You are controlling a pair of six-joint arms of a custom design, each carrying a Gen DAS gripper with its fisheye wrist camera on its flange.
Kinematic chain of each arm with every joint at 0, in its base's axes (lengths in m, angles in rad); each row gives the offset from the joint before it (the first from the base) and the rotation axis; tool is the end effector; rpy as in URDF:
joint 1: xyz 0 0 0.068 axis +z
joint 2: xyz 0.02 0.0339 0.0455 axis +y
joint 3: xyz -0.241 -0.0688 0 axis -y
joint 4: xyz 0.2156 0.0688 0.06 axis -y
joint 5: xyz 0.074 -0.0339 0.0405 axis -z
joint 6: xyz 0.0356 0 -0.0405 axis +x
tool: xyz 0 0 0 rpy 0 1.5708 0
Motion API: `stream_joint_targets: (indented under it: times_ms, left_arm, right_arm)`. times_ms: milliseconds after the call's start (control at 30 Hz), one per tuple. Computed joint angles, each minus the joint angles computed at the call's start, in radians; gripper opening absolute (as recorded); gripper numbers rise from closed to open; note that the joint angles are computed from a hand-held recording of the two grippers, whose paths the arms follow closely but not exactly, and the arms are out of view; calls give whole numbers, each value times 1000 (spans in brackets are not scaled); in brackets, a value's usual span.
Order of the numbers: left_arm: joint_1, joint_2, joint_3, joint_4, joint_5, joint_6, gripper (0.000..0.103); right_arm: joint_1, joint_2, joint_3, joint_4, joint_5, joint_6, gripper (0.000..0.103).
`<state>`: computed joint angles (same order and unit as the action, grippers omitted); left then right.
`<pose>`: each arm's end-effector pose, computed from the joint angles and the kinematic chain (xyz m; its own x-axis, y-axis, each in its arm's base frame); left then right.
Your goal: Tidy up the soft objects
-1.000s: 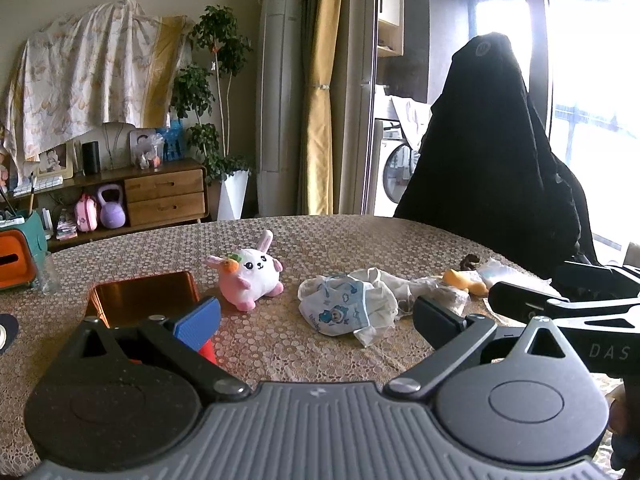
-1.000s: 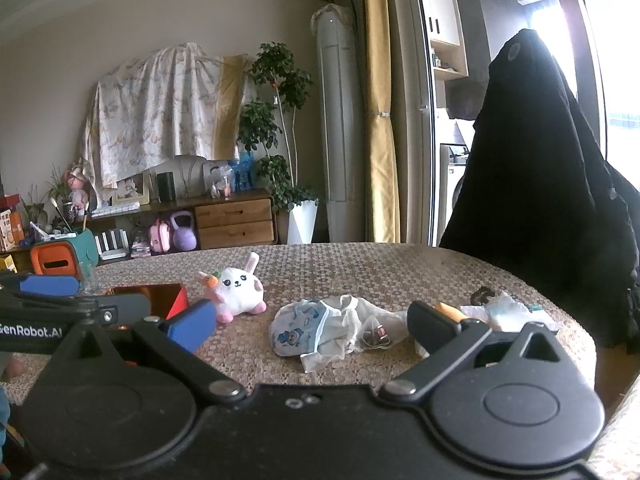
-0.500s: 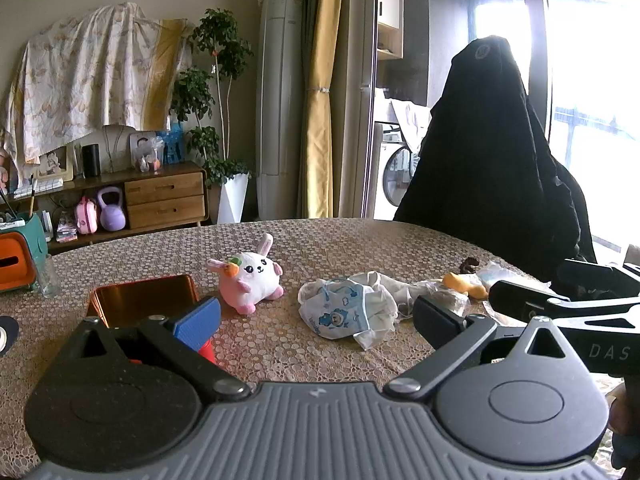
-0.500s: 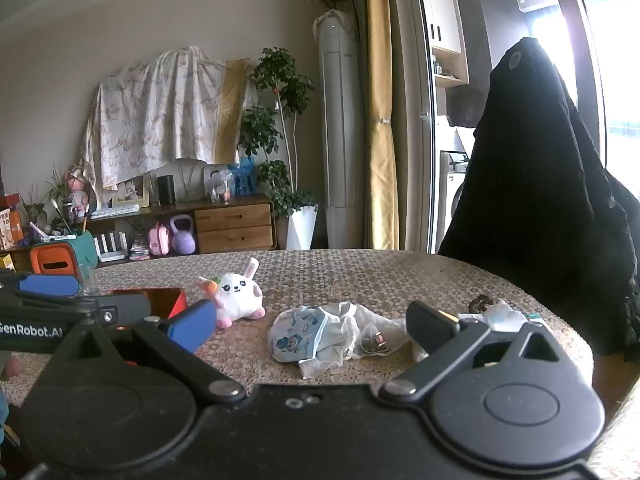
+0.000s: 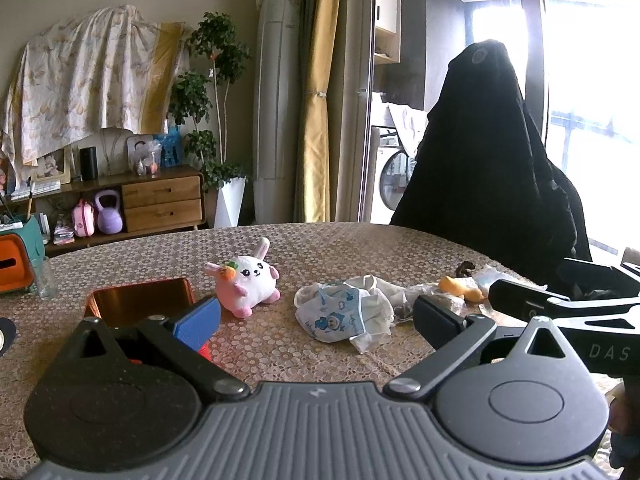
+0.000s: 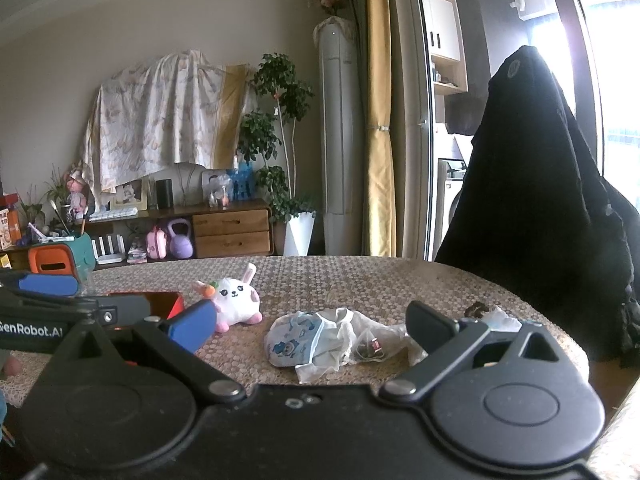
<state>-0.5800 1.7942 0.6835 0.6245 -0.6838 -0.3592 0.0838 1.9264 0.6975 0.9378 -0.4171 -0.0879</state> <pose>0.2739 -0.1526 0.1345 -0.3510 -0.0958 -0.9315 -0.1771 0.9836 -0.0344 0.3324 0.0424 0.1258 -0.2442 -0.1011 -0.9644 -0.4866 0.8731 0.0317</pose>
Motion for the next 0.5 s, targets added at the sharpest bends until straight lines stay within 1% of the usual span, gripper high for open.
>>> stream_joint_targets:
  times_ms: [67,300,500]
  left_arm:
    - [3,2,-8,16,5,4,103]
    - [-1,5,-4,8,3,-4,103]
    - [7,10,-8,13,20,-12,103]
  right_arm:
    - [-4,-1,-3,8,-4,2,100]
    - [-1,1,-12,26,3,3,100]
    - [-1,-1,-21,32,4,1,100]
